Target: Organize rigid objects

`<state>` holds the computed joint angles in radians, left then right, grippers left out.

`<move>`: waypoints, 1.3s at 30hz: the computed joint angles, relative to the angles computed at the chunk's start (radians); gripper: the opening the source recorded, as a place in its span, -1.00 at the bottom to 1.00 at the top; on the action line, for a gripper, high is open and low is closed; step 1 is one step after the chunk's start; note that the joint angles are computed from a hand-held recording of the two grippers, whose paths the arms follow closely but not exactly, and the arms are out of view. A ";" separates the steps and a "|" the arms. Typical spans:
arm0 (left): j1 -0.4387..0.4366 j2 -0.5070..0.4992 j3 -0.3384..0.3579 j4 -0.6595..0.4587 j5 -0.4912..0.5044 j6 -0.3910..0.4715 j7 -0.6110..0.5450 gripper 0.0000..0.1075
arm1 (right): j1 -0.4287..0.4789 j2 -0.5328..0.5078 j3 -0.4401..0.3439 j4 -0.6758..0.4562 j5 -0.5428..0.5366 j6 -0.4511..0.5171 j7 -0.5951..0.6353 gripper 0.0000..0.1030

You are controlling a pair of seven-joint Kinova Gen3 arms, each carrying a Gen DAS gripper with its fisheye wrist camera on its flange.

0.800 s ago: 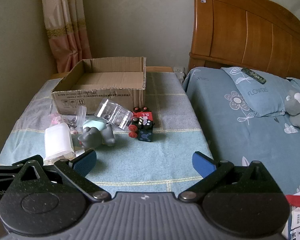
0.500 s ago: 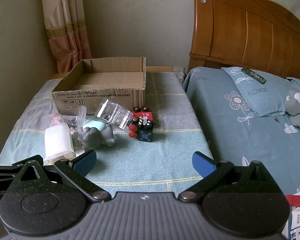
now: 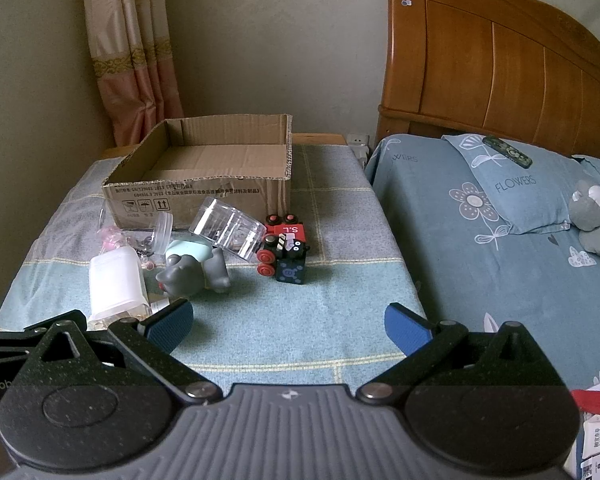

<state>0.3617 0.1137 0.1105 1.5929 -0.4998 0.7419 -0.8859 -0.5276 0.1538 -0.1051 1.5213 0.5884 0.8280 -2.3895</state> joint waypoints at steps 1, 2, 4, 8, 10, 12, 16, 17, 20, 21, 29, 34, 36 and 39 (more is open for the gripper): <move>0.000 0.000 0.000 0.000 0.001 0.000 0.000 0.90 | 0.000 0.000 0.000 0.002 0.001 -0.001 -0.001 1.00; 0.000 0.000 0.000 0.000 0.001 0.000 0.000 0.90 | 0.001 -0.001 0.000 0.003 0.000 -0.002 0.000 1.00; 0.000 0.000 0.000 -0.001 0.001 0.001 -0.001 0.90 | 0.000 -0.001 0.000 0.004 0.001 -0.002 -0.001 1.00; -0.001 0.000 0.000 0.000 0.001 0.000 0.000 0.90 | 0.000 0.001 -0.001 -0.004 0.000 0.003 0.001 1.00; 0.000 0.000 0.000 0.000 0.000 0.000 0.001 0.90 | 0.000 0.001 0.000 -0.004 -0.002 0.003 0.002 1.00; -0.001 0.000 0.000 0.000 0.001 0.000 -0.001 0.90 | -0.001 0.001 0.000 -0.002 0.002 0.002 -0.001 1.00; -0.001 0.000 0.000 0.000 0.001 0.000 -0.002 0.90 | -0.001 0.000 0.000 -0.003 0.001 0.003 -0.001 1.00; -0.002 0.000 0.000 0.000 0.003 0.000 -0.003 0.90 | -0.002 0.000 0.000 -0.001 0.002 0.002 -0.002 1.00; -0.002 -0.003 0.000 0.002 0.004 -0.002 -0.003 0.90 | -0.002 0.000 0.000 -0.001 0.004 0.001 -0.004 1.00; -0.001 -0.003 0.001 0.002 0.003 -0.002 -0.002 0.90 | -0.002 0.001 0.000 -0.002 0.004 0.001 -0.004 1.00; 0.001 -0.001 0.002 0.000 -0.003 -0.001 0.004 0.90 | -0.004 0.001 0.000 -0.002 0.010 0.000 -0.010 1.00; -0.002 0.002 0.001 -0.002 0.007 -0.007 -0.004 0.90 | -0.003 0.002 0.001 -0.002 0.008 -0.002 -0.011 1.00; -0.002 0.003 0.000 -0.004 0.006 -0.012 -0.010 0.90 | -0.002 0.001 0.002 0.002 0.010 -0.010 -0.014 1.00; -0.009 0.002 -0.002 -0.001 0.013 -0.033 -0.030 0.90 | 0.006 0.001 0.003 0.004 0.000 -0.028 -0.007 1.00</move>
<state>0.3529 0.1152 0.1084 1.5923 -0.4867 0.7093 -0.9162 -0.5217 0.1545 -0.1019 1.5256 0.5888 0.8002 -2.3965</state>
